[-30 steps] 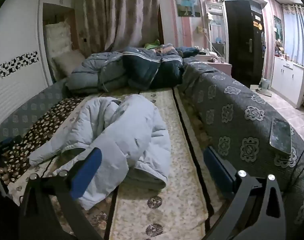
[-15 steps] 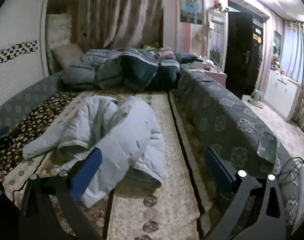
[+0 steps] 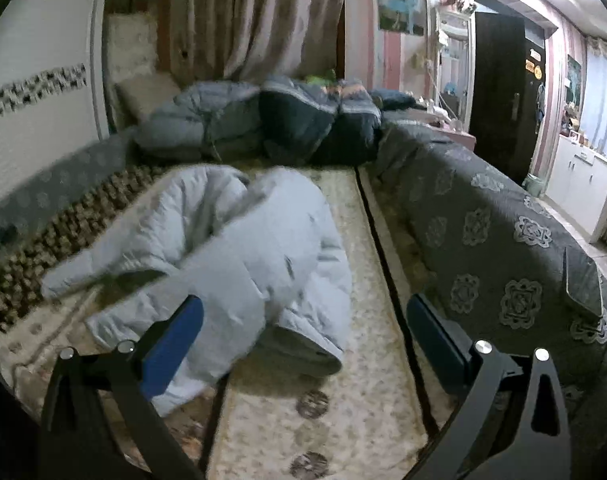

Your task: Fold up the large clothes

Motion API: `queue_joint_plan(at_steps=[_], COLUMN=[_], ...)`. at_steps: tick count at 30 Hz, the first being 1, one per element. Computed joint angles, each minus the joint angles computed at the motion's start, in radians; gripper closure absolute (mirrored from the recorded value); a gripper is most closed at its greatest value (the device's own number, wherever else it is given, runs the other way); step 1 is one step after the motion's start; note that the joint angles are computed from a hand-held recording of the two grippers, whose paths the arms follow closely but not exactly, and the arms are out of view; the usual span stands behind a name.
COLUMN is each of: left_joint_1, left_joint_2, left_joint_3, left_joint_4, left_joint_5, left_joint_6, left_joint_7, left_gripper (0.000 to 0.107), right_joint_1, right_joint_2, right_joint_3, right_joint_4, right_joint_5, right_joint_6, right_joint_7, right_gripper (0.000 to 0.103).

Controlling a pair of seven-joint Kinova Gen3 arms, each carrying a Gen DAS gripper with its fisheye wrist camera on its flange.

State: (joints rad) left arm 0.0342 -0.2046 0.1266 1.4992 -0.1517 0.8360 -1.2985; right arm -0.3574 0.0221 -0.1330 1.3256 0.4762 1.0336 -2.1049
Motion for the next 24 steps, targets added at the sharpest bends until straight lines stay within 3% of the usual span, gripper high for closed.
queue_joint_plan(at_steps=[4,10,24], left_joint_1=[-0.004,0.006,0.002], left_joint_2=[0.01,-0.006,-0.02], left_joint_3=[0.023,0.075,0.044], left_joint_4=[-0.002,0.017,0.014], left_joint_5=[-0.033,-0.118,-0.095], left_joint_6=[-0.003,-0.03,0.001], left_joint_7=[0.034,0.073,0.072], left_gripper=[0.007,0.007,0.007], right_joint_1=[0.019,0.022,0.052], right_joint_2=[-0.024,-0.035,-0.042], right_joint_3=[0.005,-0.009,-0.01], right_joint_4=[0.019,0.029,0.03], right_joint_5=[-0.048,-0.032,-0.059], right_joint_6=[-0.046,-0.031,-0.012], right_joint_7=[0.016,0.024,-0.006], right_gripper=[0.002,0.002,0.002])
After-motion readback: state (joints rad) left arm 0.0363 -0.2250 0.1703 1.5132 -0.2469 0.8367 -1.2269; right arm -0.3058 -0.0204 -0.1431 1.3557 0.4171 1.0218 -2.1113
